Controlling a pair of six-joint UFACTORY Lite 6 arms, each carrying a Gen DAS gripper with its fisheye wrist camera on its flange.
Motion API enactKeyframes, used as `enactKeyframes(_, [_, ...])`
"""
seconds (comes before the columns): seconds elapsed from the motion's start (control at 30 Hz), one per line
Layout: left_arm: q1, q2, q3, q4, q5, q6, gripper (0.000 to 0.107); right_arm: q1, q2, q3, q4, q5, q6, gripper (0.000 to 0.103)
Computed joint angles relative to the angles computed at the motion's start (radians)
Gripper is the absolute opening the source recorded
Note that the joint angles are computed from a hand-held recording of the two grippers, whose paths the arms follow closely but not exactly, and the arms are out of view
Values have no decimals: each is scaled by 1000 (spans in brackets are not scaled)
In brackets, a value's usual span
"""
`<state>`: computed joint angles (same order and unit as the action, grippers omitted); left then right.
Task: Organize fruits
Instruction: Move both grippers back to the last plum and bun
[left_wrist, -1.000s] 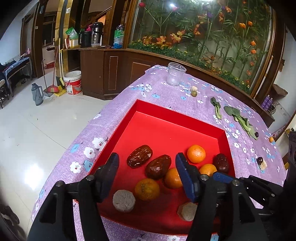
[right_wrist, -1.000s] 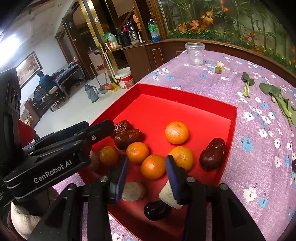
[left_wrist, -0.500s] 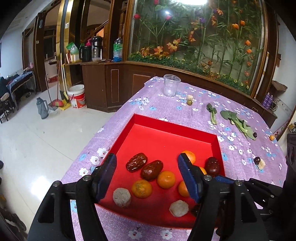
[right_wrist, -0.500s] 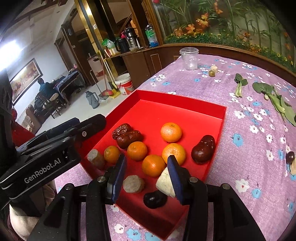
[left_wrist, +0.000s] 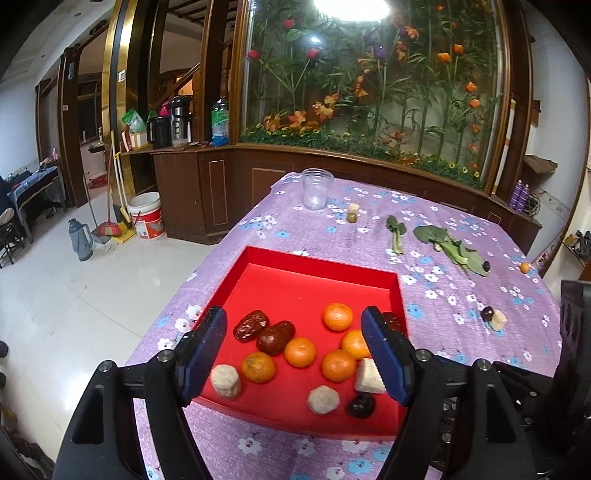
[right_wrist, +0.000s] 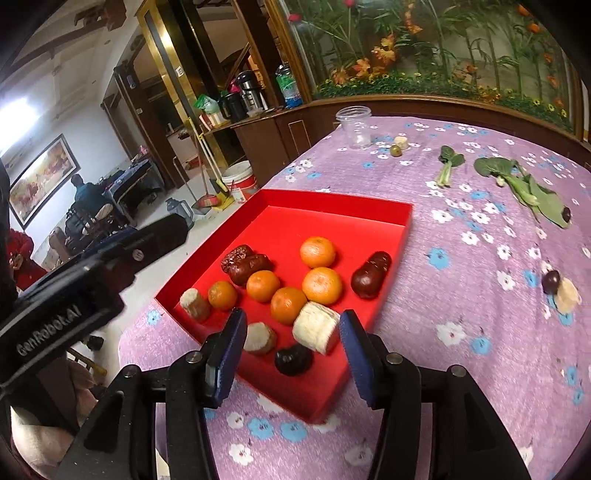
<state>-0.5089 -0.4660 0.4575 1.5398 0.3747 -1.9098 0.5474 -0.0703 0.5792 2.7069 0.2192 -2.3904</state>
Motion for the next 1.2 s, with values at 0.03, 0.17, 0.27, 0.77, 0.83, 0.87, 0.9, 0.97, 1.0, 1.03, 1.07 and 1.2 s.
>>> enactKeyframes(0.03, [-23,0,4,-18,15,12,75,-11,-20,-25,-10,9,11,57])
enactKeyframes(0.17, [-93,27,30,-56,36,25,75,-71,-75,-97,-118,39,104,57])
enactKeyframes(0.27, [-140,68,61,-67,42,20,75,-153,-121,-149,-254,63,208,57])
enactKeyframes(0.77, [-324,463,322,-48,59,-16,75,-973,-38,-161,-999,313,503,57])
enactKeyframes(0.83, [-337,527,381,-69,36,22,75,-1019,-1,-124,-1018,314,488,57])
enactKeyframes(0.87, [-340,551,406,-79,22,37,75,-1035,17,-104,-1027,313,484,57])
enactKeyframes(0.9, [-346,589,445,-101,14,65,75,-1045,35,-83,-1034,310,480,57])
enactKeyframes(0.97, [-362,657,513,-125,21,107,75,-1054,70,-46,-1039,303,473,57])
enactKeyframes(1.0, [-369,688,545,-129,25,120,75,-1056,84,-30,-1042,299,471,57])
enactKeyframes(1.03, [-374,734,596,-156,25,162,75,-1055,94,-19,-1040,290,462,57])
enactKeyframes(1.07, [-375,769,639,-186,20,203,75,-1055,112,-2,-1035,284,450,57])
enactKeyframes(1.2, [-351,910,821,-327,-28,387,75,-1034,192,74,-989,260,388,57])
